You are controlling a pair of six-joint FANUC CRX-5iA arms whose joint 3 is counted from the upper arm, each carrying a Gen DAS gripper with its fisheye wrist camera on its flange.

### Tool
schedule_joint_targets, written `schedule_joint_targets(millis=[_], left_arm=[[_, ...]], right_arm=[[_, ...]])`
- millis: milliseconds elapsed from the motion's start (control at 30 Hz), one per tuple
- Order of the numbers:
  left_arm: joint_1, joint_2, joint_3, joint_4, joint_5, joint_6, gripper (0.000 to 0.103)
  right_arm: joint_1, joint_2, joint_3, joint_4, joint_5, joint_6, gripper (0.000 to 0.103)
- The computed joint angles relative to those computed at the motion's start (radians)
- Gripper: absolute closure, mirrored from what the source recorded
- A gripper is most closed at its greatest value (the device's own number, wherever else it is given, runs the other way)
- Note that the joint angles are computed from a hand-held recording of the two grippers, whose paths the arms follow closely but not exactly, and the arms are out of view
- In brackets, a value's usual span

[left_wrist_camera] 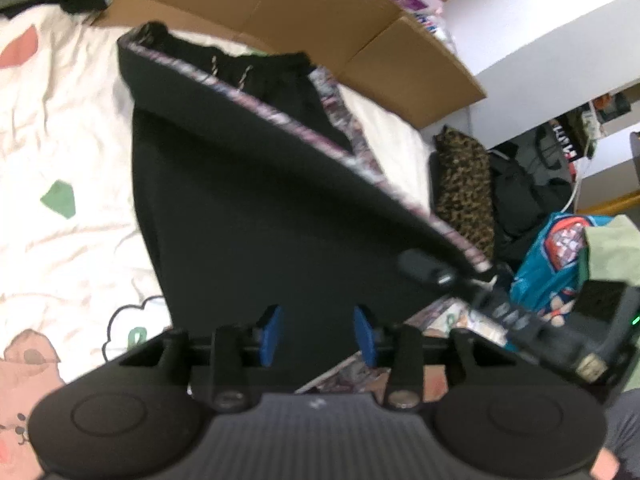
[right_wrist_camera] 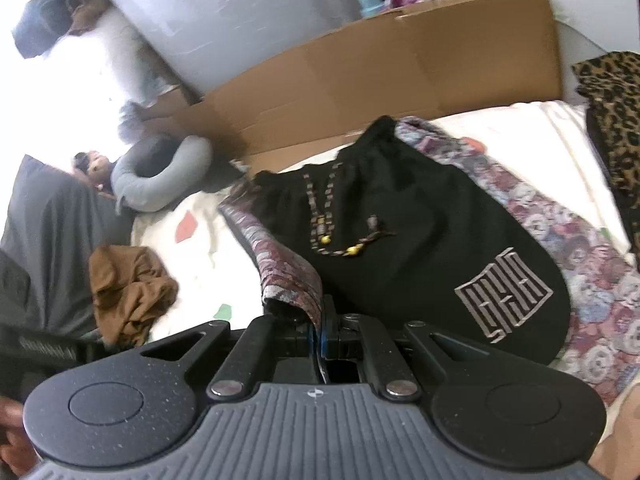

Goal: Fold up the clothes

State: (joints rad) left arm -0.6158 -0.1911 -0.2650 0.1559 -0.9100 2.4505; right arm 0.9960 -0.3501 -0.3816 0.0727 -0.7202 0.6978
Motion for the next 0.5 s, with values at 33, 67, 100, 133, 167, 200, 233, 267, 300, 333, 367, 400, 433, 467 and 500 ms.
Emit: schedule_joint_targets(millis=[33, 67, 100, 133, 167, 200, 233, 267, 300, 333, 367, 400, 433, 467, 500], left_arm=[[0.000, 0.001, -0.013, 0.004, 0.007, 0.000, 0.056], [-0.001, 0.003, -0.027, 0.011, 0.014, -0.001, 0.056], [0.000, 0.004, -0.043, 0.020, 0.022, -0.005, 0.056], [0.001, 0.004, -0.059, 0.029, 0.030, -0.012, 0.056], [0.002, 0.004, -0.075, 0.039, 0.041, -0.017, 0.056], [0.002, 0.004, -0.091, 0.050, 0.053, -0.021, 0.056], [0.003, 0.002, -0.108, 0.060, 0.065, -0.024, 0.055], [0.004, 0.000, -0.126, 0.070, 0.079, -0.024, 0.055], [0.005, -0.001, -0.140, 0.076, 0.090, -0.022, 0.055], [0.004, -0.001, -0.153, 0.081, 0.101, -0.019, 0.055], [0.003, -0.001, -0.164, 0.084, 0.113, -0.013, 0.055], [0.001, 0.000, -0.175, 0.085, 0.125, -0.006, 0.054], [-0.003, 0.002, -0.187, 0.088, 0.140, 0.004, 0.053], [-0.006, 0.005, -0.202, 0.096, 0.156, 0.013, 0.053], [-0.010, 0.007, -0.217, 0.108, 0.173, 0.018, 0.053]], right_arm=[[-0.006, -0.003, -0.008, 0.015, -0.003, -0.024, 0.101], [-0.012, -0.003, -0.013, 0.033, -0.011, -0.043, 0.101], [-0.019, -0.004, -0.018, 0.049, -0.018, -0.058, 0.101], [-0.027, -0.005, -0.023, 0.058, -0.020, -0.072, 0.101], [-0.036, -0.006, -0.028, 0.065, -0.022, -0.083, 0.101], [-0.043, -0.006, -0.031, 0.070, -0.023, -0.090, 0.101], [-0.050, -0.006, -0.036, 0.076, -0.024, -0.100, 0.101], [-0.056, -0.006, -0.041, 0.080, -0.025, -0.109, 0.102], [-0.062, -0.005, -0.044, 0.084, -0.029, -0.117, 0.102], [-0.065, -0.005, -0.048, 0.093, -0.033, -0.126, 0.101], [-0.067, -0.005, -0.054, 0.106, -0.034, -0.135, 0.101], [-0.070, -0.004, -0.058, 0.115, -0.036, -0.140, 0.101], [-0.074, -0.001, -0.058, 0.117, -0.038, -0.137, 0.101], [-0.079, 0.003, -0.057, 0.118, -0.042, -0.134, 0.101], [-0.084, 0.007, -0.057, 0.120, -0.047, -0.136, 0.101]])
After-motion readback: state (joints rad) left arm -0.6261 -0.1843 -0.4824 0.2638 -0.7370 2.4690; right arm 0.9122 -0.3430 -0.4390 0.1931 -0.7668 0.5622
